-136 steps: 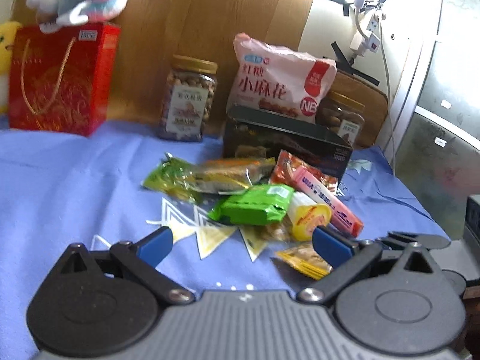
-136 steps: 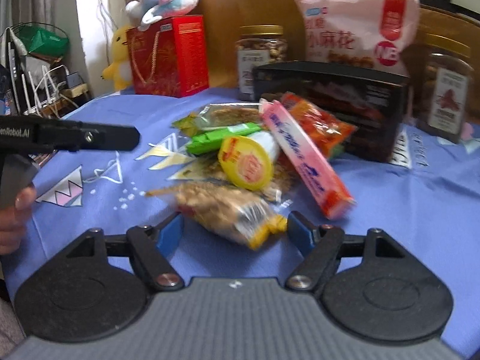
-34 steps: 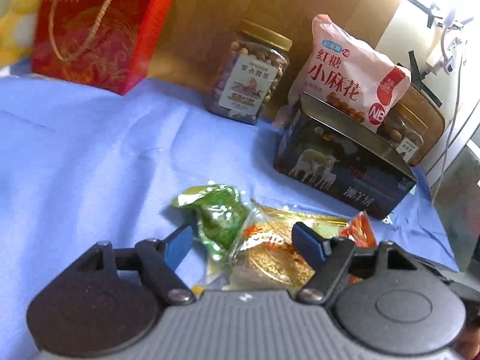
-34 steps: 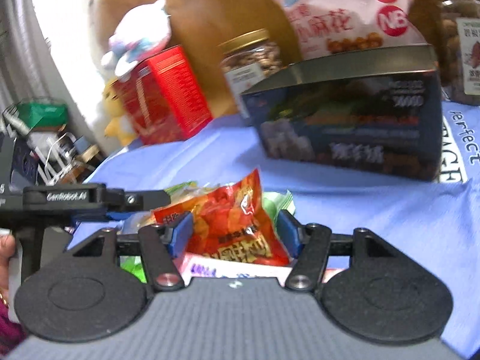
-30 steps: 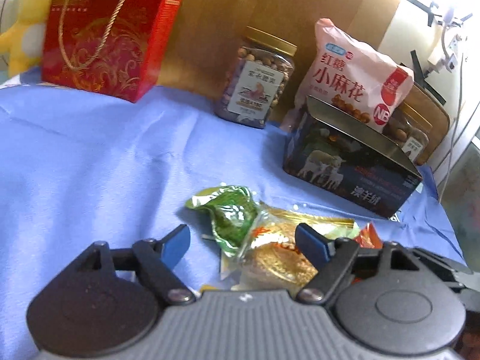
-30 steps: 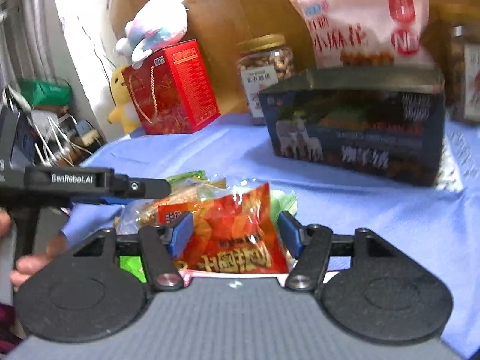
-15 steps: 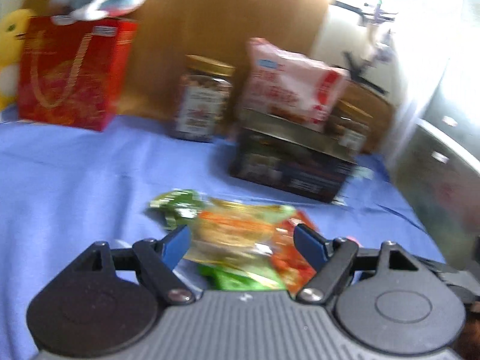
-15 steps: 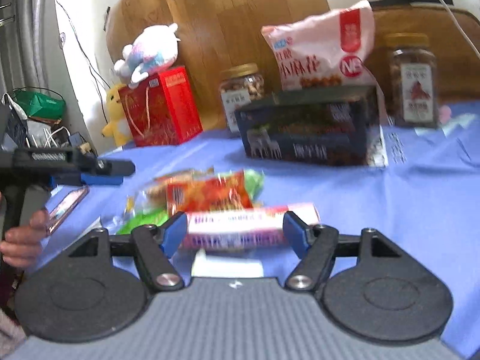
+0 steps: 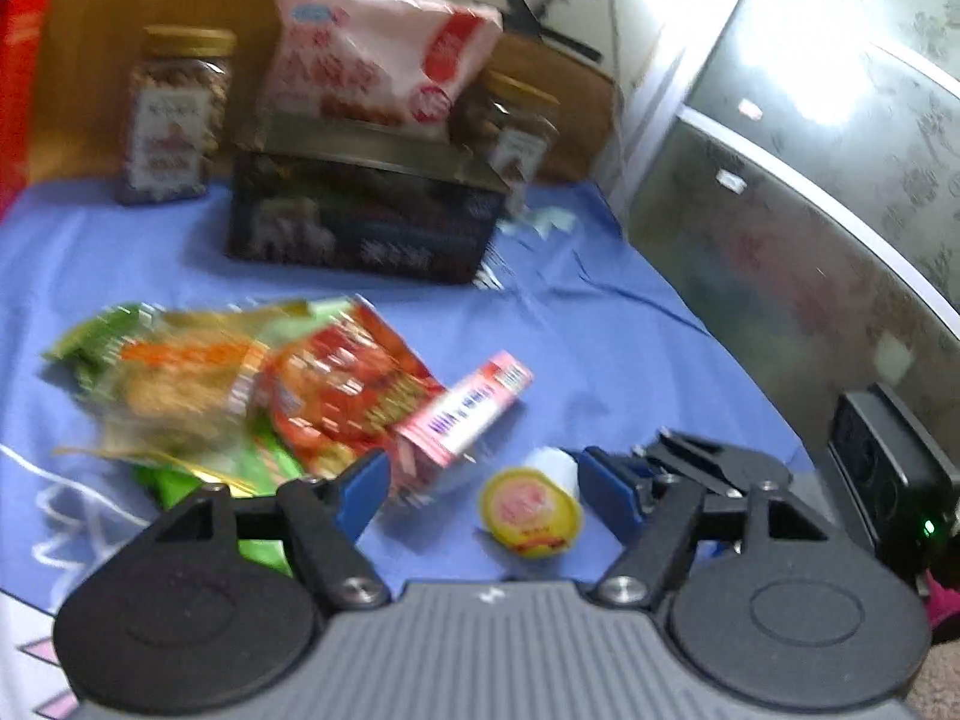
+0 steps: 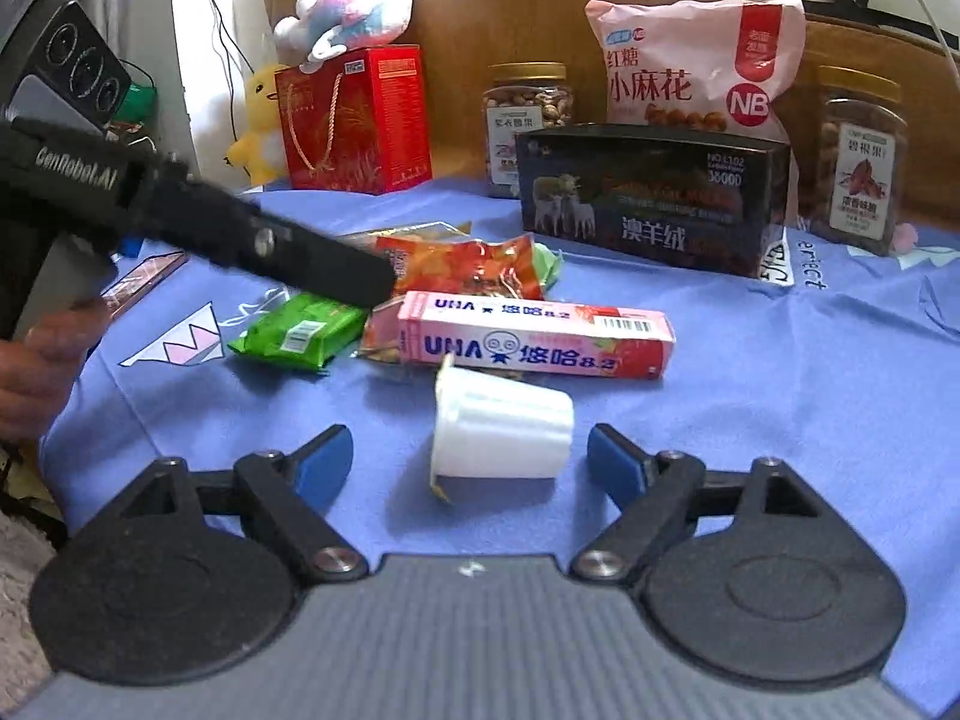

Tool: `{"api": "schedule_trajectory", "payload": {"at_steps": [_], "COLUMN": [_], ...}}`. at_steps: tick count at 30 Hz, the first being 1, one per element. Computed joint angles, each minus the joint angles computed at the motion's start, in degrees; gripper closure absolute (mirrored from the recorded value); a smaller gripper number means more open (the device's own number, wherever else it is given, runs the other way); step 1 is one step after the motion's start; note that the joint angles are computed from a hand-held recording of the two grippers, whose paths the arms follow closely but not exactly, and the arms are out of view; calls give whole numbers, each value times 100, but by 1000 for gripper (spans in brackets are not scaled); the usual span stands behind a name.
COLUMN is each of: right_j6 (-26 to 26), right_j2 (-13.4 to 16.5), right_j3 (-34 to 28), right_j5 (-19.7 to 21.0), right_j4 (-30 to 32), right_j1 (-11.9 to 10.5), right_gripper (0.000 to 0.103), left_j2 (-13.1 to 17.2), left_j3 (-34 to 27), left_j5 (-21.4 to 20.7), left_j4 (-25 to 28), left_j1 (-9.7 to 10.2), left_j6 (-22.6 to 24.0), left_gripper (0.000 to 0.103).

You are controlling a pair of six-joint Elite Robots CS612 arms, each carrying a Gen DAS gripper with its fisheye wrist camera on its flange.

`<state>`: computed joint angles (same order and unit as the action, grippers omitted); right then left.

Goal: Organize snacks
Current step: 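Carry the pudding cup into the black tin and release it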

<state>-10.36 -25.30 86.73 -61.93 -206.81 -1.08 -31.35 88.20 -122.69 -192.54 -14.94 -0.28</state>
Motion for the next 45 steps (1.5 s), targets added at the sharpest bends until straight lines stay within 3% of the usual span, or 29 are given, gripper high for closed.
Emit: {"api": "schedule_trajectory", "payload": {"at_steps": [4,7,10,12,14,15,21,25,30,33,37,45], "right_j6": [53,62,53,-7,83,102,131,160,189,77,2,-101], "right_j2": [6,17,29,25,12,8,-58,-31,259,476,775,1281], "right_j3": [20,30,39,55,60,66,45,-231,-1064,-1713,-2585,-3743], "right_j5": [-20,-97,-163,-104,109,240,1095,1315,914,441,-126,-537], "right_j4": [-32,-107,-173,-184,-101,-73,113,49,-457,-364,270,1483], "right_j1": [-24,-17,-15,-31,-71,-89,-175,-160,-95,-38,2,57], "right_gripper": [18,24,37,56,55,55,56,56,56,56,56,55], "left_j2": [-19,28,92,86,74,54,-119,-200,20,289,757,1426], "left_j3": [-38,-167,-241,-229,-197,-184,-51,-73,-665,-1309,-2341,-3604], "left_j5": [-127,-8,52,96,162,163,-136,-44,419,816,1188,1720], "left_j4": [489,868,928,930,891,950,1059,725,-104,-223,131,1007], "left_j1": [-89,-150,-181,-202,-214,-212,-68,-22,-84,-170,-275,-312], "left_j6": [423,469,438,510,561,599,867,715,-31,-445,-601,-1071], "left_gripper": [33,33,29,30,43,55,55,56,57,54,52,50]}}
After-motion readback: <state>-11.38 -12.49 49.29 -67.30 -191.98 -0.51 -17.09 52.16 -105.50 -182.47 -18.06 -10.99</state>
